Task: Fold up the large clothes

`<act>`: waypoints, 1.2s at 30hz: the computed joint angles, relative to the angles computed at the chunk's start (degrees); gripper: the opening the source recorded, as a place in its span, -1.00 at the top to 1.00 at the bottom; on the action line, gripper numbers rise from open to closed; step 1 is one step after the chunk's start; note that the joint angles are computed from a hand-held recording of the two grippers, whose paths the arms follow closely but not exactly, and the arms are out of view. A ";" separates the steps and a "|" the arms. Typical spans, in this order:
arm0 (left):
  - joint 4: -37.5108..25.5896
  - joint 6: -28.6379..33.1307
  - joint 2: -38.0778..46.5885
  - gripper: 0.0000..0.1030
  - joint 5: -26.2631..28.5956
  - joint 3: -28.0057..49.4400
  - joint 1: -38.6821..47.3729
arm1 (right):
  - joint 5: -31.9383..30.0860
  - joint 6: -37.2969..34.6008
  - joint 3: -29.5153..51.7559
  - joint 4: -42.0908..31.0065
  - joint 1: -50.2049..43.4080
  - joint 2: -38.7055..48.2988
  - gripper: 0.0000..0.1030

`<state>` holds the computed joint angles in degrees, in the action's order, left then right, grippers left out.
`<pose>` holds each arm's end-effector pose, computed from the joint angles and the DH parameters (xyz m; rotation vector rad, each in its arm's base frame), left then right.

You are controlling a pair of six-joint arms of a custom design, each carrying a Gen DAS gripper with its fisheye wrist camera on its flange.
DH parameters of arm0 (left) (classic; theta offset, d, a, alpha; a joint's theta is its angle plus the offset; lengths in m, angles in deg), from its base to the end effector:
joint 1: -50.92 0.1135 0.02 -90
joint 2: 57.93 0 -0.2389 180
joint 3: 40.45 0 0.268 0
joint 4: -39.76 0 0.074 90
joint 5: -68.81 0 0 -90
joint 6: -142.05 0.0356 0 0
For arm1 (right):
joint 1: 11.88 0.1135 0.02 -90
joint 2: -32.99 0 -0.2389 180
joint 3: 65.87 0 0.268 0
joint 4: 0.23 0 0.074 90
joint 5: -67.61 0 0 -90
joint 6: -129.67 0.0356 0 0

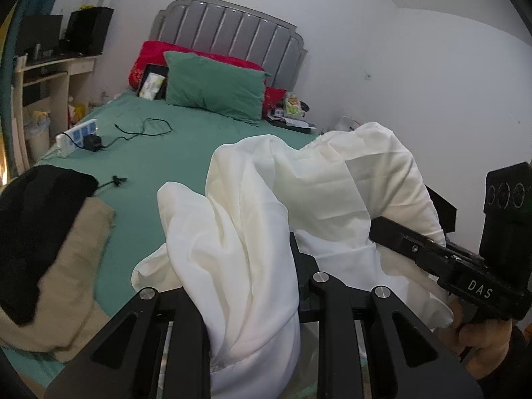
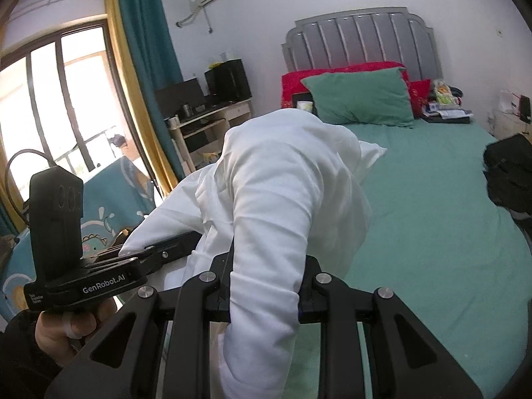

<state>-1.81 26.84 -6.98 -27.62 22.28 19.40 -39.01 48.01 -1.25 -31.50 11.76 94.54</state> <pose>0.1954 -0.1152 0.2994 0.0478 2.1232 -0.4798 0.2424 0.1172 0.2868 -0.4605 2.0522 0.6396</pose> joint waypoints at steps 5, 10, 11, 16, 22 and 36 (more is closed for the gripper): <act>-1.90 1.65 -3.82 0.55 3.88 -1.90 6.80 | 1.43 0.74 2.52 2.58 3.96 4.93 0.54; -3.18 4.39 -5.86 0.54 8.56 -2.72 14.29 | 3.76 0.94 4.62 4.73 8.37 8.56 0.54; -3.44 5.09 -5.70 0.54 9.43 -2.45 15.74 | 4.39 0.68 5.11 5.16 9.15 9.35 0.54; -3.68 9.73 -4.19 0.54 14.60 -0.74 23.52 | 5.68 1.09 8.44 7.48 11.50 14.34 0.54; -1.51 14.19 1.36 0.54 19.89 3.06 31.78 | 5.99 0.48 14.65 10.17 12.79 21.78 0.54; 10.00 16.29 23.04 0.54 25.56 9.02 39.71 | 2.00 2.01 26.81 16.91 10.93 41.69 0.54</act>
